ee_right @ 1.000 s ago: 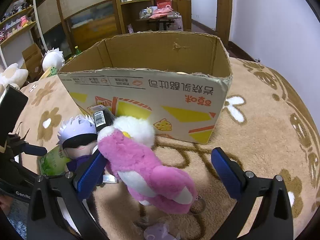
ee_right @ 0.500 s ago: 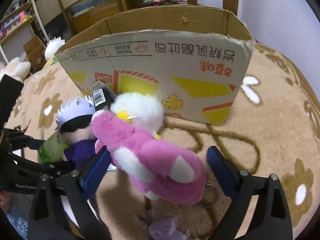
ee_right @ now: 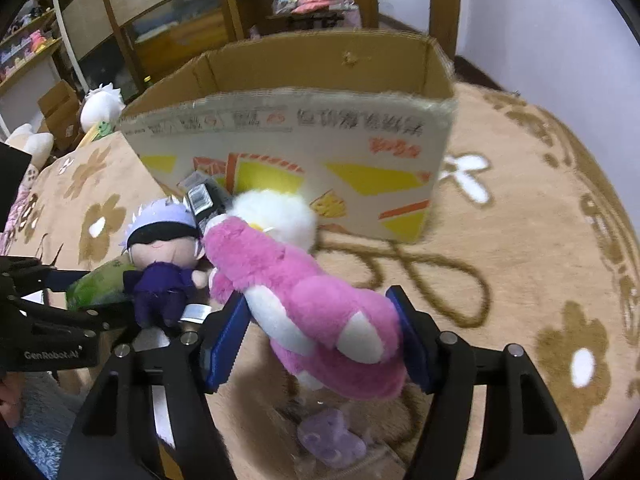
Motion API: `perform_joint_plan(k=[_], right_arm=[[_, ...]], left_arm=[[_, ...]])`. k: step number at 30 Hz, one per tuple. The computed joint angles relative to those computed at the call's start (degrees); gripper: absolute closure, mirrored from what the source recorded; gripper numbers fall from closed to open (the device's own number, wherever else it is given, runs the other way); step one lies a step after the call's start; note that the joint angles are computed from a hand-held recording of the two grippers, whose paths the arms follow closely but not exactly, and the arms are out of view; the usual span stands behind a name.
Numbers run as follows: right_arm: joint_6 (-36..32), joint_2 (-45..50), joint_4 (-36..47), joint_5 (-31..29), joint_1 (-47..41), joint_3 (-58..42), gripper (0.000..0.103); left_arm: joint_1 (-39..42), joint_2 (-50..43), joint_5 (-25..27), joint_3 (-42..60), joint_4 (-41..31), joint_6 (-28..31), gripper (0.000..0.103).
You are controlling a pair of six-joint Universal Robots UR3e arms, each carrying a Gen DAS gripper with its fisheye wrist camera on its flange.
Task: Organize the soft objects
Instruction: 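Grasp the green tissue pack with the left tool while the right tool grasps the pink plush, then lift the tissue pack and pink plush and carry them over the box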
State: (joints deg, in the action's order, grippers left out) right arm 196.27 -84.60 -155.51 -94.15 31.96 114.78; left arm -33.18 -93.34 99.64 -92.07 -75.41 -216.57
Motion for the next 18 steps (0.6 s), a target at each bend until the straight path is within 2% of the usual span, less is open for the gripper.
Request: perform_joint_plan(k=[9,14,18], right_arm=[[1.55,-6.25,-1.19,-9.44,3.11,1.62,0.031],[3.12,-9.06,-4.05,-14.14,4.80,2.52,0.031],[3.45,-10.07,-7.86,-19.23,7.19,2.43,0.031]], left_arm=[[-4.91,2.64,6.66,1.51,3.35,-2.29,0.045],[-9.23,3.32,12.95,2.52,7.25,-2.83,0.045],[-13.94,3.49,20.27,2.98,12.13,-3.50,0.045]])
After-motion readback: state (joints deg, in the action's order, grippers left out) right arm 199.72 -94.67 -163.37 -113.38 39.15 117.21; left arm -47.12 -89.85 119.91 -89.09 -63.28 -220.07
